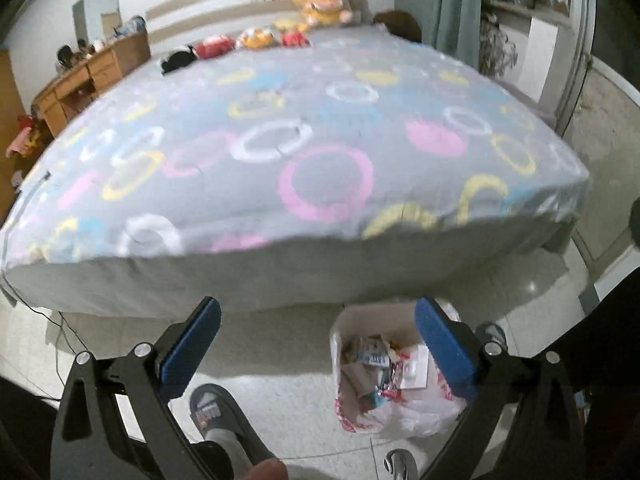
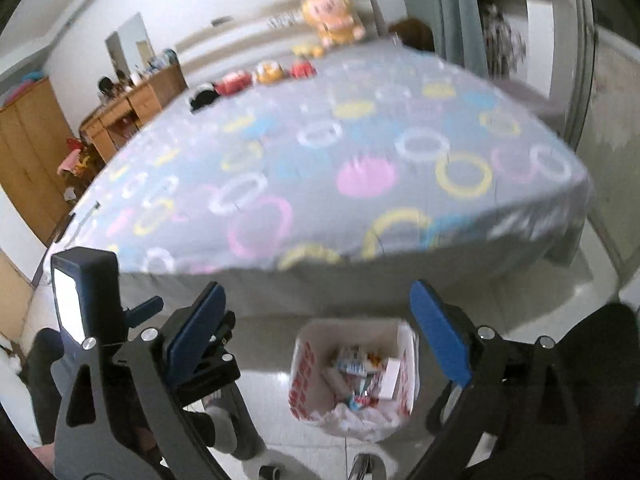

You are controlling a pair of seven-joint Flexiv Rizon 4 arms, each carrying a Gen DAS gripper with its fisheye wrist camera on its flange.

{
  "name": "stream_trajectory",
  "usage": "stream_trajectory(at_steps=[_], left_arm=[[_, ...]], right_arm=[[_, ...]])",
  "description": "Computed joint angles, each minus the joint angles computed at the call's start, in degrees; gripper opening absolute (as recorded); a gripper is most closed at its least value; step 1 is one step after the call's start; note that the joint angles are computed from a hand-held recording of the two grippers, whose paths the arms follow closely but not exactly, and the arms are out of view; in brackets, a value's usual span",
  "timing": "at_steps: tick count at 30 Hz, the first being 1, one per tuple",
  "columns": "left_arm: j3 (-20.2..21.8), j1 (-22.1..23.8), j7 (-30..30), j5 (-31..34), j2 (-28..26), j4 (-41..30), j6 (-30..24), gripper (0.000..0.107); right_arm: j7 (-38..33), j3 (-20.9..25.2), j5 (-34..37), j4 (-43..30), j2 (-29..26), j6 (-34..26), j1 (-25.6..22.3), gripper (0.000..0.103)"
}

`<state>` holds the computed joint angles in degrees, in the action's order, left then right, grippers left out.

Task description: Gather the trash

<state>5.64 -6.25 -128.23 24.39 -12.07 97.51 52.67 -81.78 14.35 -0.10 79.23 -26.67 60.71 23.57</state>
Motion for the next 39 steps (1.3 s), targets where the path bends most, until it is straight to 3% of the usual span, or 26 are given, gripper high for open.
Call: stream_trajectory(at_steps=[6, 16, 22, 39], left_arm=[[-0.46, -0.53, -3.37, 3.22, 5.90, -0.30, -4.61, 0.095], [-4.77, 1.46, -8.84, 9.18, 14.07, -1.46, -16.05, 0.095], [-6.85, 2.96, -10.39, 12.66, 16.01, -2.44, -17.72, 0.095], [-7.88, 4.53, -11.02, 12.84, 17.02, -2.81, -17.50, 0.095]], right_arm=[[-1.69, 0.56, -0.52, 1.25, 3.98, 6.53, -0.09, 0.093], [-6.11, 2.82, 3.52, -0.58, 6.56, 7.60, -1.04, 0.095], [-7.85, 2.82, 4.59, -1.19, 7.19, 7.09, -0.63, 0.095], [-8.04, 2.17, 4.04, 0.10, 8.12, 8.35, 0.30, 0.096]])
